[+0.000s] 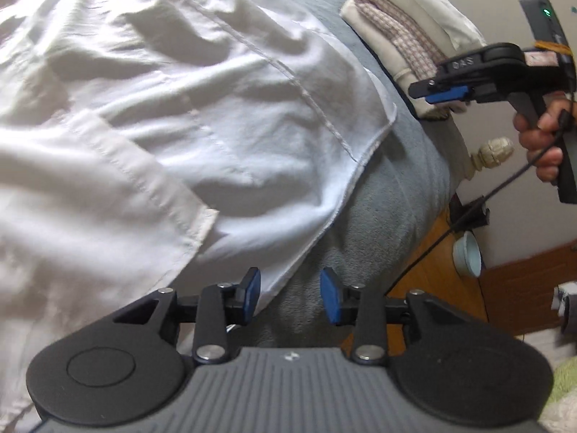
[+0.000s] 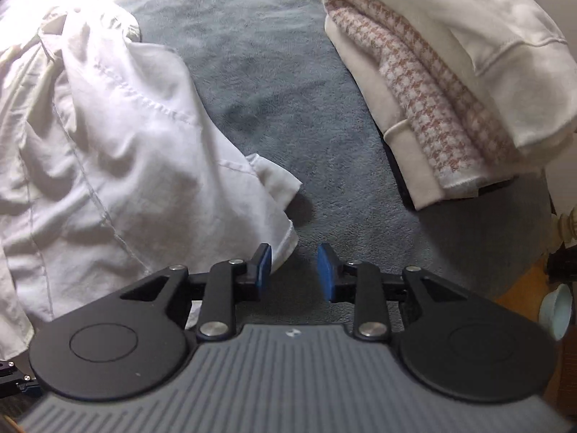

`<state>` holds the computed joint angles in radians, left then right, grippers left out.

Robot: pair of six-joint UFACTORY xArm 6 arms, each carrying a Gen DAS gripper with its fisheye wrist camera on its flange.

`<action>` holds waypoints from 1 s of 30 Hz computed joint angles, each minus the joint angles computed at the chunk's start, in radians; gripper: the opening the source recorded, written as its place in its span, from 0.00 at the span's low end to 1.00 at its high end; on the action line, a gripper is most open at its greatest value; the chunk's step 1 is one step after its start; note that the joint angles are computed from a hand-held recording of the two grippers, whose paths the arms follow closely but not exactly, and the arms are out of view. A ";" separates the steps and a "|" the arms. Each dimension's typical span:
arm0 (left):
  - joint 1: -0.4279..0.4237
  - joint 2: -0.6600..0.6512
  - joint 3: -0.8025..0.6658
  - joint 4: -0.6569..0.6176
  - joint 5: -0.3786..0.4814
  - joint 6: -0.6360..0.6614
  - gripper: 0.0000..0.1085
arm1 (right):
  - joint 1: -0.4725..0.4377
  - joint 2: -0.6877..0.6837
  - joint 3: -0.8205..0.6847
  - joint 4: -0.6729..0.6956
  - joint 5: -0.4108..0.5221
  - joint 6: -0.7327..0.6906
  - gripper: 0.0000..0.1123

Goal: Fold clothes

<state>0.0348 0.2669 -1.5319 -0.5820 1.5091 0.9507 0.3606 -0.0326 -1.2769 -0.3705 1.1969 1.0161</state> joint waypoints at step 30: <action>0.217 0.027 -0.030 0.254 -0.410 -0.304 0.17 | 0.093 0.663 -0.755 0.640 0.033 -0.492 0.38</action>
<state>0.2518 0.2941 -1.5619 -0.3282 1.0991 0.6468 0.4541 0.6305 -2.0316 0.2697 1.2298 0.5237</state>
